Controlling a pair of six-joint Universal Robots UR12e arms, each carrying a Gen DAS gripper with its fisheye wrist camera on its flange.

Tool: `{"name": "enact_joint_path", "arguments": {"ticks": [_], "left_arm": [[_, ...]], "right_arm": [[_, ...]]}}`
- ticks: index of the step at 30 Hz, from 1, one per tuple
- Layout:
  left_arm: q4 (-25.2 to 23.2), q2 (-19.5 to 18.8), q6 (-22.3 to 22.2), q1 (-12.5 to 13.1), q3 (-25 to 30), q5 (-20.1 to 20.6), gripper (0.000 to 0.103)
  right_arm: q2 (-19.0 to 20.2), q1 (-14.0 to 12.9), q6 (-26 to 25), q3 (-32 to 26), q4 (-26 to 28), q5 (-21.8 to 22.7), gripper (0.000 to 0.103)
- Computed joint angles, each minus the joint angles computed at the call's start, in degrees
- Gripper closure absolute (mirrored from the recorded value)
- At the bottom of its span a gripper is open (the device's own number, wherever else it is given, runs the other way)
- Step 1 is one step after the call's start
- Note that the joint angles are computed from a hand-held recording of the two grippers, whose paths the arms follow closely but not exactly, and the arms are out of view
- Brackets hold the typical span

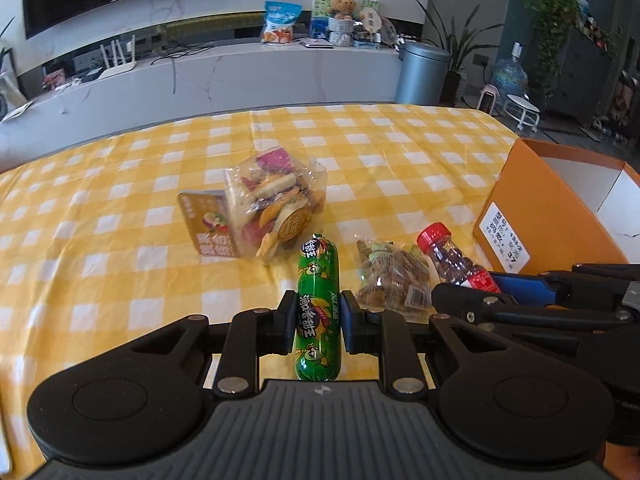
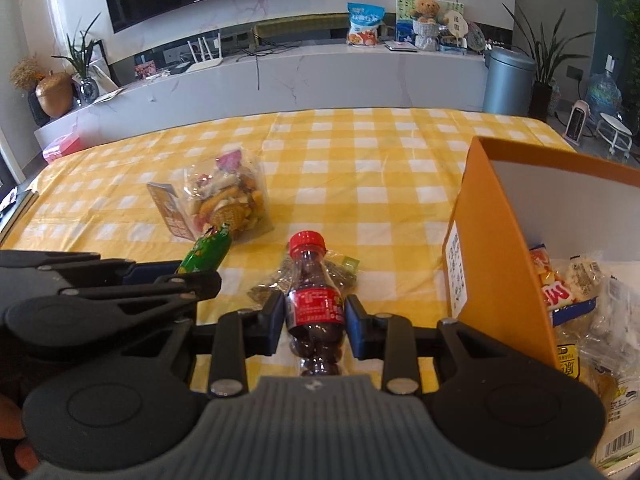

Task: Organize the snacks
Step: 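Lift the cola bottle and green sausage and carry them toward the orange box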

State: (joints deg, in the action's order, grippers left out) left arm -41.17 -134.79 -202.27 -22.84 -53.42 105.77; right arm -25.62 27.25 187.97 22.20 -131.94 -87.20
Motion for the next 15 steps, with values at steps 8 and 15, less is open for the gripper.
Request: {"name": "enact_joint_path", "arguments": {"ticks": [8,15], "left_arm": [[0.14,2.85,-2.71,-1.69,-3.08,2.69,0.079],[2.46,3.81,-1.43,-3.08,-2.91,3.02,0.078]], "right_arm": [[-6.74,-0.38,-0.46,11.61,-7.56,2.85,0.073],[-12.16,-1.27,1.70,20.43,-14.14,5.30,0.073]]}}
